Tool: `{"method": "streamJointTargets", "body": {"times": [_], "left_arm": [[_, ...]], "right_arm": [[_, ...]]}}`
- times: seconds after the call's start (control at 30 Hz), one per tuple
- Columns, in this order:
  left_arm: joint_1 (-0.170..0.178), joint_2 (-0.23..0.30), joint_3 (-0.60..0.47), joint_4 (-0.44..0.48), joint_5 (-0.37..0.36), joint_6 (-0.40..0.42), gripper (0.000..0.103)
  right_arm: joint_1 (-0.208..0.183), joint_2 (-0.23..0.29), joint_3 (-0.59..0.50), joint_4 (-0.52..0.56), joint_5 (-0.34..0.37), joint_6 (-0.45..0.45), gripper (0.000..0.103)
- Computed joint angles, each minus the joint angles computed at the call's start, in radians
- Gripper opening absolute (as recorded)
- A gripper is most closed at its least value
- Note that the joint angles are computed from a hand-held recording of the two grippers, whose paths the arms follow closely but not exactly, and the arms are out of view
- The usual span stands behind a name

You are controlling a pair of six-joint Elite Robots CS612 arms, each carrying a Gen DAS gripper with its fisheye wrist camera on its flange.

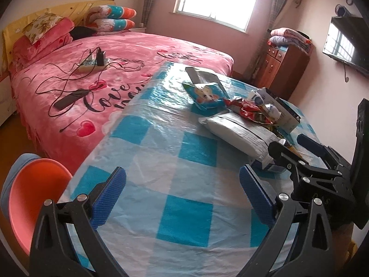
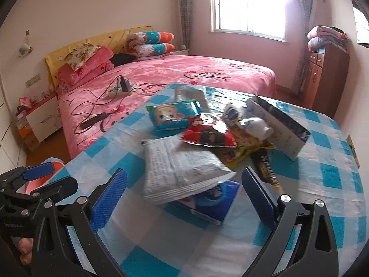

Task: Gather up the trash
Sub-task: 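Return both tools to the table above the remaining wrappers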

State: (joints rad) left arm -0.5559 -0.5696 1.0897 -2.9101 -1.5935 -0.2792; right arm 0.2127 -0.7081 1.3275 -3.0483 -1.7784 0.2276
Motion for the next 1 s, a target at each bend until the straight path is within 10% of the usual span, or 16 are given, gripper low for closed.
{"method": "streamJointTargets", "body": {"times": [0.67,1.0], "left_arm": [[-0.046,0.054,-0.137,0.119,-0.067,0.051,0.099],[-0.067,0.163,-0.414,0.46,-0.075,0.018,0.099]], "right_arm": [[-0.108,-0.075,0.145,-0.094,0.075,0.23,0.098],[-0.146,-0.075,0.159,-0.087,0.172,0.281,0.098]]}}
